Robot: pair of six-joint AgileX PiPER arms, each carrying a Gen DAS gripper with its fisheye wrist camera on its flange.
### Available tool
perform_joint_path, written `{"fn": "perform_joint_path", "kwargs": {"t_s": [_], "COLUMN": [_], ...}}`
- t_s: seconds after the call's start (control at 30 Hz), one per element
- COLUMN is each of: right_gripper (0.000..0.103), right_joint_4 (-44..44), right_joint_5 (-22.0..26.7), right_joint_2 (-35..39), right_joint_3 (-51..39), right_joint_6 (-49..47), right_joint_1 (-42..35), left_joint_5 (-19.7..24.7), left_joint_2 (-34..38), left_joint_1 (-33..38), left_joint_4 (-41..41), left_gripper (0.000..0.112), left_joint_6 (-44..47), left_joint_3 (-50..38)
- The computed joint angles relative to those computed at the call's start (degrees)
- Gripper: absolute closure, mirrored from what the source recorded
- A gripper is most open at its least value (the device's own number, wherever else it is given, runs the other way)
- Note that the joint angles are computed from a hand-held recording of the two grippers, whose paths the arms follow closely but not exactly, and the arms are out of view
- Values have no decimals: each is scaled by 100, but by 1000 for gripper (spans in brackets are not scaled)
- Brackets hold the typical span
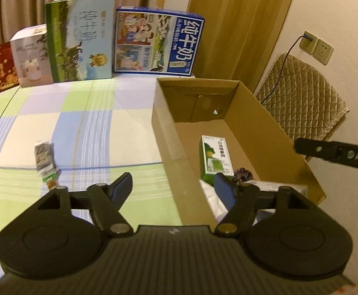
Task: Organize objects
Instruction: 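Open the right gripper to release the white box and withdraw both tools, then move both tools over the table toward the snack packet and green candy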
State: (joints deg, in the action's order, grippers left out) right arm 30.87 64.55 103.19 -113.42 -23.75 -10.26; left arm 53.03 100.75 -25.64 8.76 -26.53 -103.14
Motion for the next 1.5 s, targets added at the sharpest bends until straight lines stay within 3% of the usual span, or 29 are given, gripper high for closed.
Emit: {"fn": "perform_joint_path", "kwargs": {"t_s": [0.27, 0.73, 1.23, 1.5], "right_gripper": [24, 2, 2, 2], "right_joint_4": [162, 335, 45, -183], "right_joint_5": [-44, -191, -379, -462], "right_joint_2": [-818, -2188, -2822, -2976], "right_joint_3": [891, 2277, 2898, 2962], "right_joint_6": [-137, -213, 249, 526], "right_joint_1": [-132, 326, 1357, 1761], "left_joint_5": [-124, 129, 537, 534], "left_joint_2": [-896, -2290, -3263, -3599], "left_joint_1": [-42, 14, 535, 924], "left_joint_4": [296, 824, 938, 707], "left_gripper": [26, 12, 10, 10], "left_joint_6": [-223, -513, -298, 57], "left_joint_3": [1086, 2406, 3004, 3208]}}
